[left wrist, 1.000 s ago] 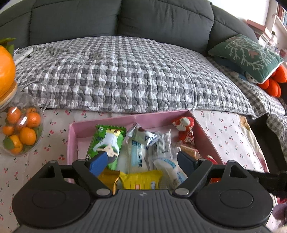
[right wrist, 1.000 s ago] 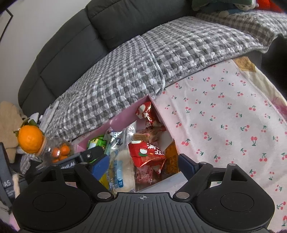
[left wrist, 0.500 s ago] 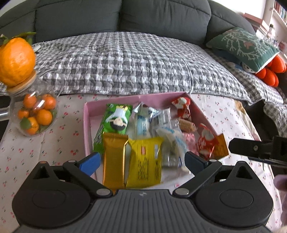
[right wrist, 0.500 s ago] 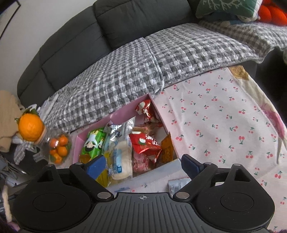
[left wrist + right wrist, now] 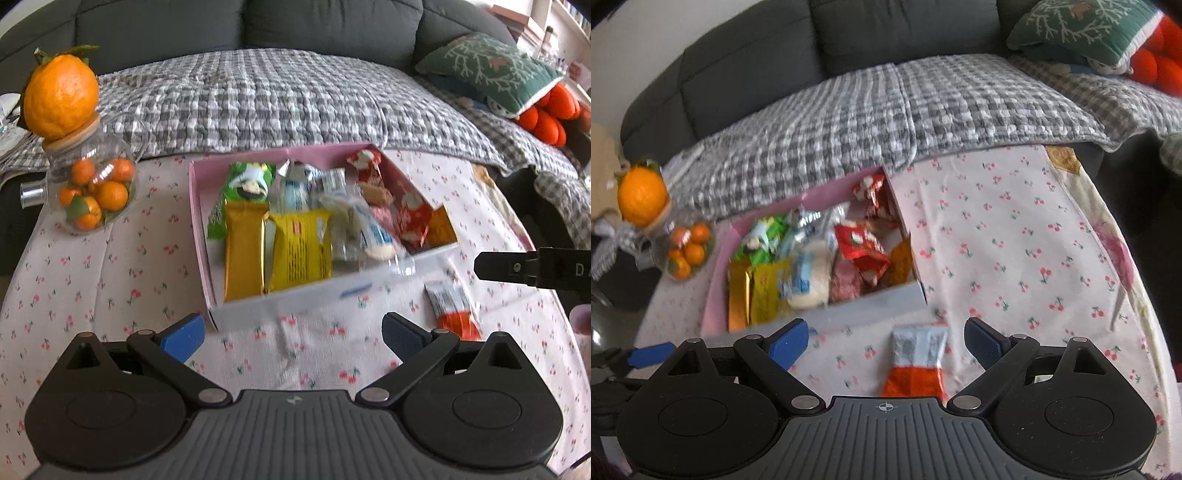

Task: Organize snacks
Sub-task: 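Grasp the white cake packet with the left tool while the right tool grasps the orange-wrapped bar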

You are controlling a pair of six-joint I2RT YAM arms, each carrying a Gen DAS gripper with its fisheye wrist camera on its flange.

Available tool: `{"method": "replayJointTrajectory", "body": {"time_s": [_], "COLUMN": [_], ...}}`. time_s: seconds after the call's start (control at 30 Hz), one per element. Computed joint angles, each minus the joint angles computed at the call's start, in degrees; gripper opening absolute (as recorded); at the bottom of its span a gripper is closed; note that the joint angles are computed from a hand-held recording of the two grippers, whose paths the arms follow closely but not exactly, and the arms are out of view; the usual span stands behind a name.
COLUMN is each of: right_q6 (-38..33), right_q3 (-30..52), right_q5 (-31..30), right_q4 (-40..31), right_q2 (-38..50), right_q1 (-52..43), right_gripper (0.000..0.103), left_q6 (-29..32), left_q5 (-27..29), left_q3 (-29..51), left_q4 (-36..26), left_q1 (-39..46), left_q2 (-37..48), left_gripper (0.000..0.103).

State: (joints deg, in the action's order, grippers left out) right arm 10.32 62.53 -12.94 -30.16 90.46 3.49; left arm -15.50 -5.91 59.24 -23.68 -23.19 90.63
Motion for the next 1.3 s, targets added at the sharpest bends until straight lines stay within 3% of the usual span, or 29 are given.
{"method": "replayJointTrajectory", "body": {"time_s": [0.2, 0.47, 0.63, 0.8, 1.03, 1.1, 1.17, 1.2, 1.23, 1.3], "right_q6": [-1.42, -2.68, -2.87, -3.22, -6.07, -7.86, -10.17, -11.52, -12.38, -12.47], "right_q3": [0.3, -0.03, 0.5, 0.54, -0.97, -1.83, -2.8, -3.33, -3.53, -3.37], "right_q5": [4.08, 4.56, 4.02, 2.31, 0.4, 1.81, 4.87, 6.02, 6.36, 5.98], "right_q4": [-5.71, -6.48, -6.52, -4.04, 3.11, 4.94, 6.46, 7.14, 7.38, 7.08], "right_q2": [1.69, 3.16, 4.72, 6.44, 9.57, 10.26, 10.27, 9.98, 9.76, 9.57], "right_q1": [1.43, 0.54, -0.37, -1.03, -0.13, 0.86, 2.3, 2.92, 3.15, 2.77], "right_gripper": [0.093, 0.093, 0.093, 0.093, 0.09, 0.082, 0.073, 0.064, 0.055, 0.047], "left_q6": [3.79, 19.37, 26.24, 29.54, 29.77, 29.58, 29.54, 29.7, 29.54, 28.57], "left_q5": [-0.38, 6.43, 8.48, 9.56, 13.46, 14.56, 14.72, 14.75, 14.78, 14.45], "left_q3": [-3.18, -6.67, -6.83, -5.31, -3.57, -3.9, -5.3, -5.82, -6.1, -6.96], "left_q4": [2.95, 11.67, 13.49, 14.58, 15.09, 15.04, 15.95, 16.05, 15.98, 15.77], "left_q1": [-3.69, -6.48, -8.65, -10.39, -9.9, -9.55, -9.35, -9.26, -9.15, -9.05], "left_q2": [0.51, 2.42, 4.64, 7.53, 9.75, 9.67, 8.69, 8.14, 7.74, 6.6], "left_gripper": [0.102, 0.102, 0.1, 0.091, 0.066, 0.057, 0.054, 0.053, 0.052, 0.052]}}
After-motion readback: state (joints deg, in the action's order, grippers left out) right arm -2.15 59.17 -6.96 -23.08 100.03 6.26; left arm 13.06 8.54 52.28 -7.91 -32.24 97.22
